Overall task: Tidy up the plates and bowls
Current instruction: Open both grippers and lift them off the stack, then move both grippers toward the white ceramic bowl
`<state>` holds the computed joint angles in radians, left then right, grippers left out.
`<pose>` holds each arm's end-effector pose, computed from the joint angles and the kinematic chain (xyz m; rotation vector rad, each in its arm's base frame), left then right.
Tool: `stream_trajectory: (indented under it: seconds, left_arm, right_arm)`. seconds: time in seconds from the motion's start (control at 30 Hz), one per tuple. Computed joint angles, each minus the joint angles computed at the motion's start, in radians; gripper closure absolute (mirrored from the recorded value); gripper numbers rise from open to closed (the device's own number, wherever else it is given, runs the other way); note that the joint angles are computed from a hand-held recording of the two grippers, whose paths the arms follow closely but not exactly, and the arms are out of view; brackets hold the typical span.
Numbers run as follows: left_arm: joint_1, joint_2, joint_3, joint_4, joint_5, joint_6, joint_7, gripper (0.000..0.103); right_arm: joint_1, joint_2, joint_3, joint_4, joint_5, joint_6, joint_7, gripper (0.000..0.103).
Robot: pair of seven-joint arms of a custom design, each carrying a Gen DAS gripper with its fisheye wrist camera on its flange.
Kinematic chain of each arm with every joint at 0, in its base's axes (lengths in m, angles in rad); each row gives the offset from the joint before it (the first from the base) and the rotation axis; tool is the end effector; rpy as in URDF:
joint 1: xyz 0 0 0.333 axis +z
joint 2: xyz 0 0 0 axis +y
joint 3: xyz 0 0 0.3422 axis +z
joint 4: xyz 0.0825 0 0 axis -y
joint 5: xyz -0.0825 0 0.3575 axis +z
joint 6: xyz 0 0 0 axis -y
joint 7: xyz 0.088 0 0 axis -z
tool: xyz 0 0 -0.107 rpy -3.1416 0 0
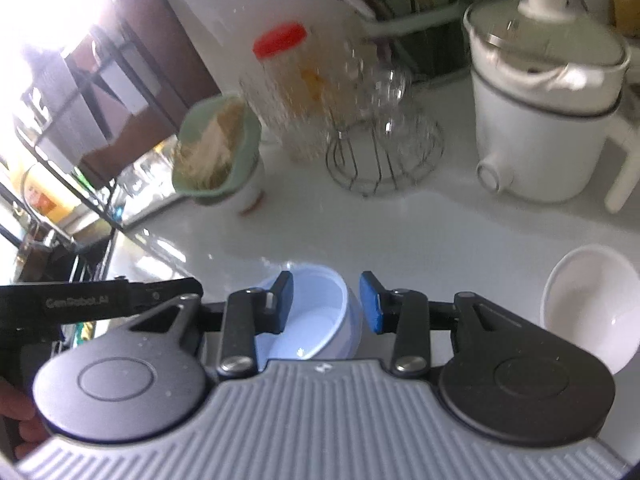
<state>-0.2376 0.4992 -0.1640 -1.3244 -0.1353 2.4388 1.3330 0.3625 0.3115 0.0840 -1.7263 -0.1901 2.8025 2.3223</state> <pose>0.6887 -0.2584 0.5513 -1.9912 2.0799 -0.9497 0.6099 0.2933 0.5300 -1.5460 1.8256 -0.3092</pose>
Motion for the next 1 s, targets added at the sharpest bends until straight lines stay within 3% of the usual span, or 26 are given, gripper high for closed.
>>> stream_trajectory:
  seconds: [0.3, 0.5, 0.77, 1.0]
  left_arm:
    - [0.000, -0.023, -0.025, 0.039, -0.021, 0.011, 0.083, 0.074]
    - [-0.001, -0.027, -0.045, 0.053, -0.053, 0.015, 0.142, 0.074]
    - [-0.003, -0.020, -0.059, 0.067, -0.089, -0.004, 0.220, 0.074]
    - [-0.012, -0.001, -0.071, 0.092, -0.115, -0.016, 0.272, 0.072]
  right_arm:
    - [0.063, -0.093, -0.100, -0.066, -0.236, 0.074, 0.226, 0.062]
    - [0.068, -0.148, -0.124, -0.104, -0.444, 0.072, 0.427, 0.062]
    - [0.026, -0.228, -0.085, -0.173, -0.668, 0.025, 0.657, 0.062]
    - [-0.008, -0.267, -0.036, -0.211, -0.773, -0.051, 0.785, 0.062]
